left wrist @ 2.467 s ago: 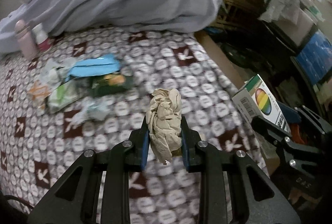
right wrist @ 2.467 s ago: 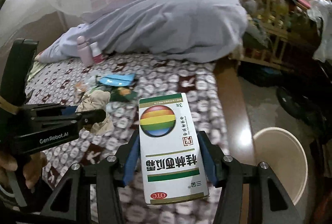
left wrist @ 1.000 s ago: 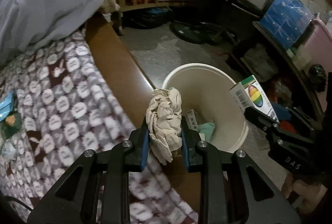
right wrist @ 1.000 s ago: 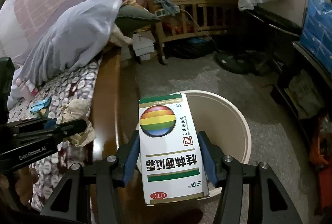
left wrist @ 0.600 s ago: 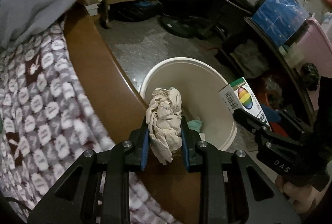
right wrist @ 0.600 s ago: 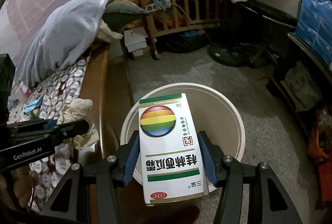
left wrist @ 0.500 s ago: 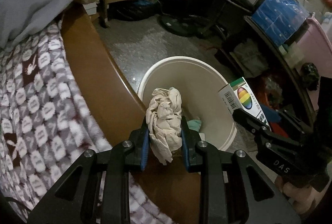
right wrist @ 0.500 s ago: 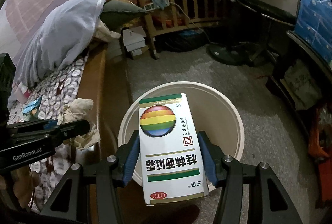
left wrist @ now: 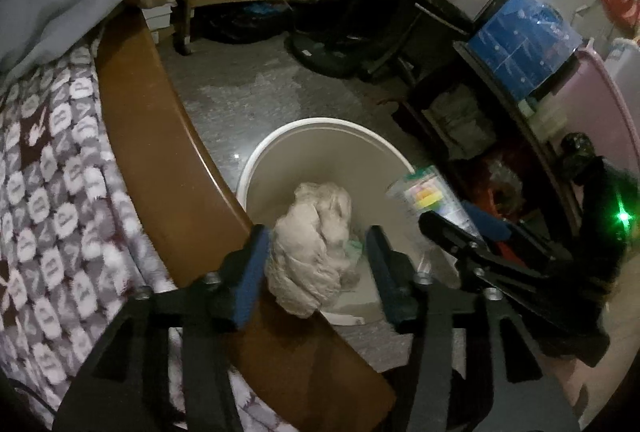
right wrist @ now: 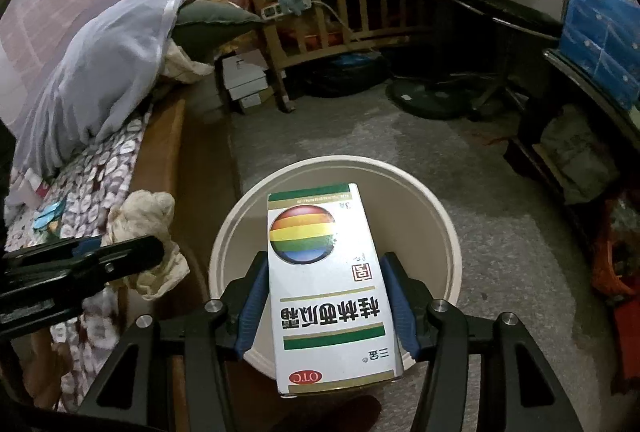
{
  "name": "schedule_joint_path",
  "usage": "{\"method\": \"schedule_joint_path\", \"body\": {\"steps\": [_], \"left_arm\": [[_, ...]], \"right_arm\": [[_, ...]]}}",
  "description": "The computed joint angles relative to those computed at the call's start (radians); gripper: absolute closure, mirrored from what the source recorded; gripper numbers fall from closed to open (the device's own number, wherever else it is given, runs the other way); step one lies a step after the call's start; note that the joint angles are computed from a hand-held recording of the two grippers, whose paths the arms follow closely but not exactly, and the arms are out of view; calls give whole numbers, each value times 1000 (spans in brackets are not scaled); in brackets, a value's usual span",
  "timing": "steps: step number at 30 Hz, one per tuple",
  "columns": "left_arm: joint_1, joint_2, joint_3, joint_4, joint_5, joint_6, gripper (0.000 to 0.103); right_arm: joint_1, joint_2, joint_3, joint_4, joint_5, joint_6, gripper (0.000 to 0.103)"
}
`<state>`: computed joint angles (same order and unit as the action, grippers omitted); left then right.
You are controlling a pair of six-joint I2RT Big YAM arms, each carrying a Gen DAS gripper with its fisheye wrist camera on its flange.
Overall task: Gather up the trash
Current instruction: 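Open the left gripper to drop the tissue while right drops the box, then move both open grippers back to the pile on the blanket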
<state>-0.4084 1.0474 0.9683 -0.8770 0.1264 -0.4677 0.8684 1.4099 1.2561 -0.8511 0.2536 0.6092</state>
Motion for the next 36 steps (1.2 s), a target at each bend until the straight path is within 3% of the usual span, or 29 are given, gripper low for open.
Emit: {"method": "schedule_joint_path", "body": {"steps": [3, 12, 19, 27, 36], "left_arm": [[9, -16, -7, -21, -2, 13, 51], [12, -85, -23, -107, -138, 11, 51], [61, -164, -57, -169, -192, 30, 51], [160, -275, -90, -238, -213, 56, 51], [348, -415, -119, -322, -220, 162, 51]], "right_arm": [[-2, 0, -6, 8, -14, 32, 39], [37, 18, 26, -10, -6, 21, 39], [84, 42, 72, -22, 12, 20, 39], [146, 84, 138, -38, 36, 23, 39], [221, 162, 251, -54, 40, -6, 39]]}}
